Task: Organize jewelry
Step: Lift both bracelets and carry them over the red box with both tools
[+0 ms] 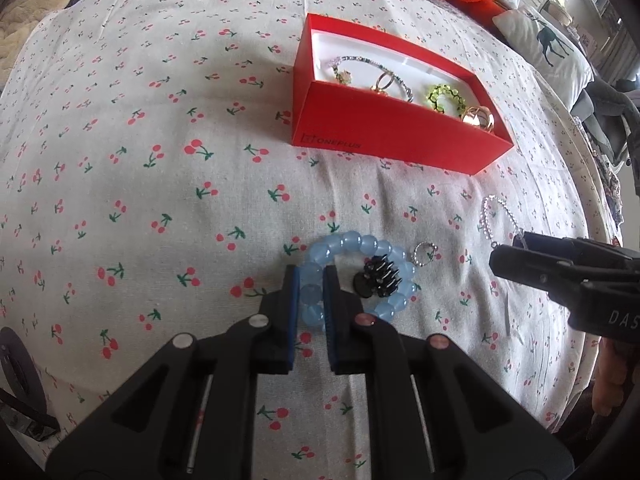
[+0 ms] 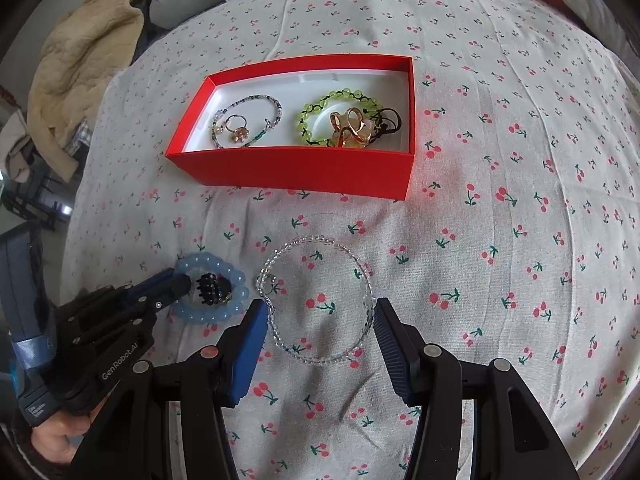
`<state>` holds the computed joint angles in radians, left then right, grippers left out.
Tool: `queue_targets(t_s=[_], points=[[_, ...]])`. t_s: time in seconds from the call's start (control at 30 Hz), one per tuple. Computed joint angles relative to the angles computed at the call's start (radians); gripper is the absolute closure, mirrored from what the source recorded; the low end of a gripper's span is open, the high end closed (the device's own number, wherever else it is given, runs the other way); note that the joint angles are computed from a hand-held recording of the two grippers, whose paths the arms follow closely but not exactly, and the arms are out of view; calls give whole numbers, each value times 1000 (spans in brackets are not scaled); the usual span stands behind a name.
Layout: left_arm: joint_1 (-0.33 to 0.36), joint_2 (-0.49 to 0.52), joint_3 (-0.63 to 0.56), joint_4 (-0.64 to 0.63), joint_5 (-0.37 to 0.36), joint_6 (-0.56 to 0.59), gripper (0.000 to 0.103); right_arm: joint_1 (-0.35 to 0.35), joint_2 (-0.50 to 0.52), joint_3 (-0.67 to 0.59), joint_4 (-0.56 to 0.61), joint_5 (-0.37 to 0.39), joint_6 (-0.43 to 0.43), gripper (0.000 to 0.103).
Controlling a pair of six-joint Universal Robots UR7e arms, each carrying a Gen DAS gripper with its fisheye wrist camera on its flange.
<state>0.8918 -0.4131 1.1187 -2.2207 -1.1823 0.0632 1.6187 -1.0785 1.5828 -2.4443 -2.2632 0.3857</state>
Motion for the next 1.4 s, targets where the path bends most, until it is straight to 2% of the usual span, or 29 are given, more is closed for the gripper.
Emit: queue_targets(t_s=[0.33, 0.8, 1.1, 1.4], points=[[-23, -59, 55, -109, -95, 62, 90, 7, -14, 7, -35, -3, -8, 48], [-50, -96, 97, -213, -118, 100, 90, 34, -26, 6, -116, -19, -51, 48], [-52, -74, 41, -246, -140, 76, 90, 26, -14, -33, -181, -12, -62, 48], [-42, 18, -99, -234, -212, 34, 90, 3, 20, -82, -236, -1, -113, 48]])
